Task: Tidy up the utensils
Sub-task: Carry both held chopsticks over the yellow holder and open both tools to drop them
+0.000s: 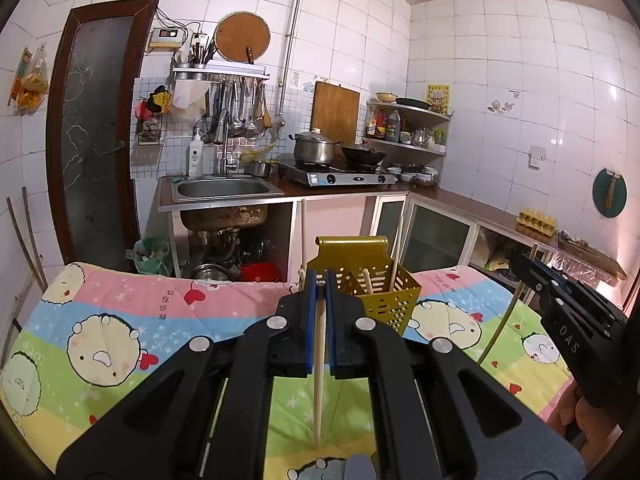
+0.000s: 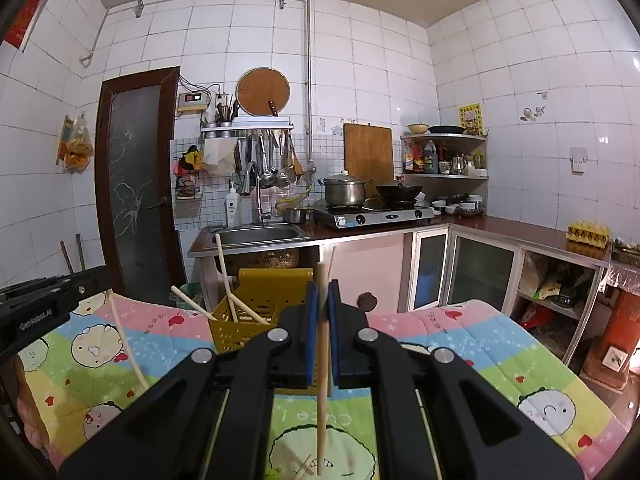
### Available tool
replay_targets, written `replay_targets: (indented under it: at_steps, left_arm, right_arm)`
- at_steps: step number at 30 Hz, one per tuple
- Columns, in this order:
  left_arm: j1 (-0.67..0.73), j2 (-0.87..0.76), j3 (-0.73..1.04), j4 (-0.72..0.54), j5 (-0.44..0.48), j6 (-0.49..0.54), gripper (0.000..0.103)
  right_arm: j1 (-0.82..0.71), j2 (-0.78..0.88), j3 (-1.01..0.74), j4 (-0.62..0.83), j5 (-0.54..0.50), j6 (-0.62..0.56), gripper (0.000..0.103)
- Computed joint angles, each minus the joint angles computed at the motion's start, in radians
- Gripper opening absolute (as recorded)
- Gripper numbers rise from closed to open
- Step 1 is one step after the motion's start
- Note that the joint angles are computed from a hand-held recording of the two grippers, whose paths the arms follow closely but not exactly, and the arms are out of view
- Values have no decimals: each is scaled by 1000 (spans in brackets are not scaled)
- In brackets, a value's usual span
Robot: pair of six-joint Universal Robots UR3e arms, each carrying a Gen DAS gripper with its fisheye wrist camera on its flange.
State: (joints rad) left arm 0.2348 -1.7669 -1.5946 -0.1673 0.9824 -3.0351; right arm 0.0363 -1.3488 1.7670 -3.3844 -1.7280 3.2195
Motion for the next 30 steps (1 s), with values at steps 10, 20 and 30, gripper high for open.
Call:
replay_targets:
  at_steps: [10, 20, 30]
  left_arm:
    - [-24, -42, 65, -13, 8, -12, 3]
    - [-24, -39, 143, -73, -21, -24, 3]
    - [-76, -251, 658, -263, 29, -116, 3]
  right_arm:
    - [-16, 31, -60, 51, 14, 0, 6]
    - [-32, 28, -125, 91, 27, 1, 6]
    - [-70, 129, -470, 262, 63, 10, 6]
